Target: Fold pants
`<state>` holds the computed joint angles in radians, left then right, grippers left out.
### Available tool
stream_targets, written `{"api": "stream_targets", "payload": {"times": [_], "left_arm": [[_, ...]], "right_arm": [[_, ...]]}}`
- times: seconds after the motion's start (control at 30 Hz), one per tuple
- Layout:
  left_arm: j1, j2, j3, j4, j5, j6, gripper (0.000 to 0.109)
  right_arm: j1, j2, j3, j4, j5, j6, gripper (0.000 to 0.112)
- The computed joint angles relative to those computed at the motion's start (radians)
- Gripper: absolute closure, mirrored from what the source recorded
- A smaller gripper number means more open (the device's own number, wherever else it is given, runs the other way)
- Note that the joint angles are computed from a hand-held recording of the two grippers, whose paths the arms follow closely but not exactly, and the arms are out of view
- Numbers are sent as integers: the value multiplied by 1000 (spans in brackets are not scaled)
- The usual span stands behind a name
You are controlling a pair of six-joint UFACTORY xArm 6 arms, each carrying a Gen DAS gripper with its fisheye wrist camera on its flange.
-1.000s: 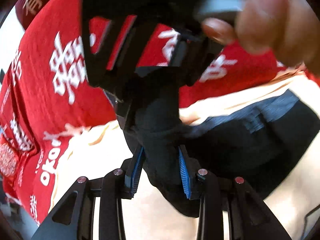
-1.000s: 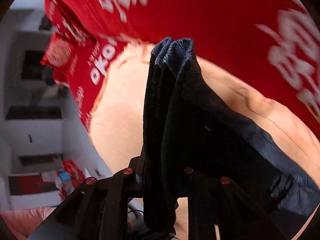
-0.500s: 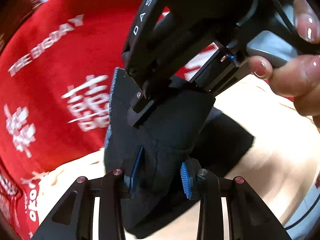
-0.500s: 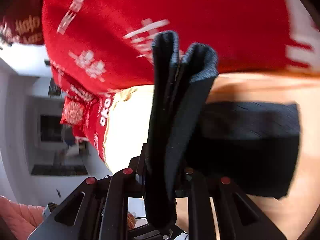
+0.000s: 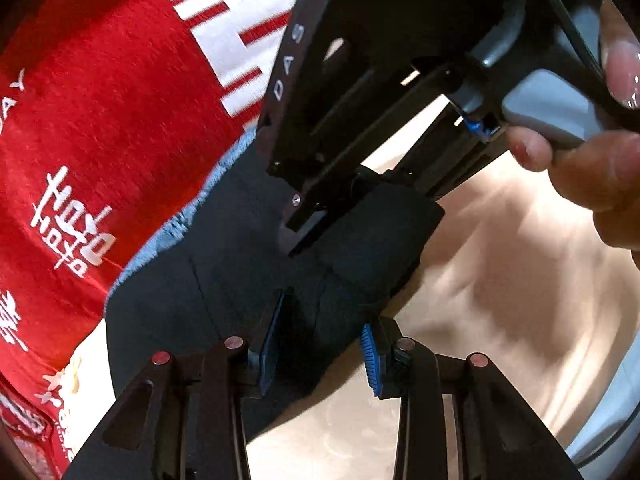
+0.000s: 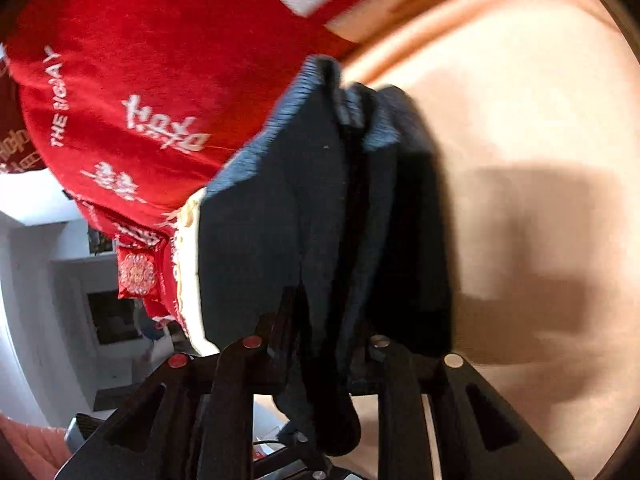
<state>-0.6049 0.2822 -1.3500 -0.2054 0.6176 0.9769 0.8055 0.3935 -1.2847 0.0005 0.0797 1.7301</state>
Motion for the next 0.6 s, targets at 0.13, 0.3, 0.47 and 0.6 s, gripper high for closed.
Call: {"api": "stream_targets", "payload": {"times": [0.13, 0.3, 0.47, 0.6], "left_arm": [[18, 3, -41, -2, 86, -30, 48], [58, 12, -132, 11, 225, -73, 48], [112, 35, -218, 7, 318, -114, 47], [167, 134, -387, 22, 433, -191, 47]], "right_arm": [[-8, 23, -41, -118, 32, 104, 89], [-3, 19, -111, -106, 192, 62, 82], [11, 38, -246, -95, 487, -20, 72], [21, 92, -409, -61, 753, -53, 47]]}}
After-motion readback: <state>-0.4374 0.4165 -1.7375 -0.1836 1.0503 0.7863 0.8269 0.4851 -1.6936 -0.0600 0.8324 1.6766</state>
